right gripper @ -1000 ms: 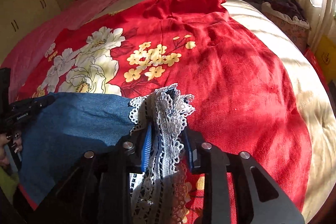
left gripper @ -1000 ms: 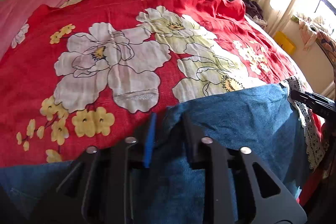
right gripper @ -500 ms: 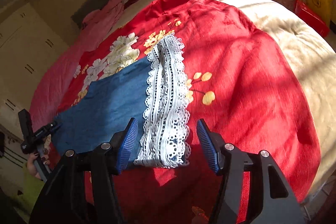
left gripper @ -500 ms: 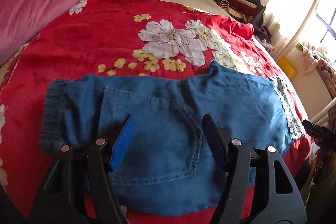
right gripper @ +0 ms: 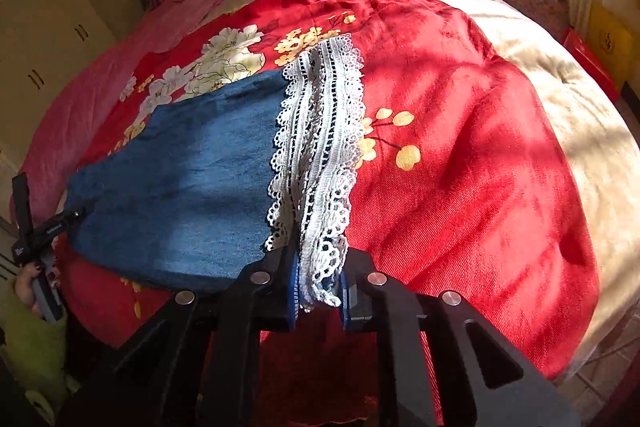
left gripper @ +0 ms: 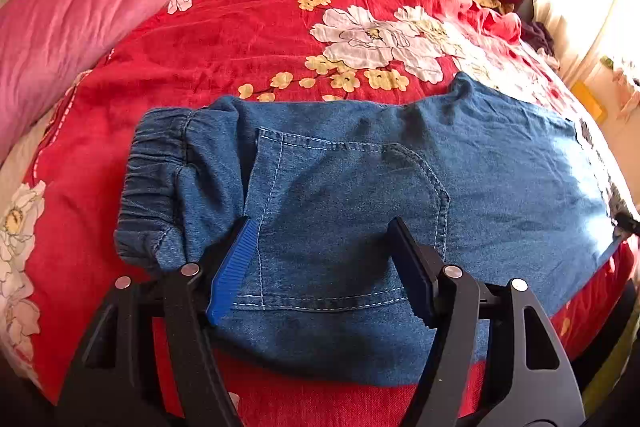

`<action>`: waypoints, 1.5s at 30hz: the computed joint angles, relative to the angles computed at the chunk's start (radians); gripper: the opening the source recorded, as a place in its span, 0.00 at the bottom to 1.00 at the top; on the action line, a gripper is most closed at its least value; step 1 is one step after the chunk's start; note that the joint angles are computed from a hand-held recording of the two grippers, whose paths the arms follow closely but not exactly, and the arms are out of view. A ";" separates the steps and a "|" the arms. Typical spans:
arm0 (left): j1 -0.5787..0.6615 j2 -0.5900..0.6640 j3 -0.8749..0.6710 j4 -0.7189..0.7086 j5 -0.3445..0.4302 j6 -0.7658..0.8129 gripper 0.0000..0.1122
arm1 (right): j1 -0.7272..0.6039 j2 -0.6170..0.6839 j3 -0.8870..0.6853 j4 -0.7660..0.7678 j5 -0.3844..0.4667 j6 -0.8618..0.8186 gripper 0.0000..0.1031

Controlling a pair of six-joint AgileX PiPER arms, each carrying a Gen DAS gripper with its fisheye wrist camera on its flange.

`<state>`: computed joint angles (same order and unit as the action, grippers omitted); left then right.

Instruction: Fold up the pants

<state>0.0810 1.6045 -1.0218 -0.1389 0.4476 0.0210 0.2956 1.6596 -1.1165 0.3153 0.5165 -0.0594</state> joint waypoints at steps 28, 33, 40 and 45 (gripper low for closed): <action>-0.186 -0.118 -0.009 0.107 -0.011 -0.074 0.83 | 0.228 -0.117 0.012 -0.627 -0.087 0.606 0.78; -0.253 -0.079 -0.041 0.139 -0.012 -0.114 0.83 | 0.288 -0.045 -0.037 -0.589 -0.085 0.563 0.78; -0.348 -0.004 -0.069 0.245 -0.015 -0.202 0.83 | 0.304 0.046 -0.075 -0.492 -0.059 0.487 0.78; -0.370 0.079 -0.069 0.268 0.001 -0.218 0.83 | 0.250 0.108 -0.083 -0.314 -0.037 0.367 0.78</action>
<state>-0.2890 1.6834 -1.0911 0.1289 0.4482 -0.1966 0.5460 1.7675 -1.1996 0.0009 0.4797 0.3081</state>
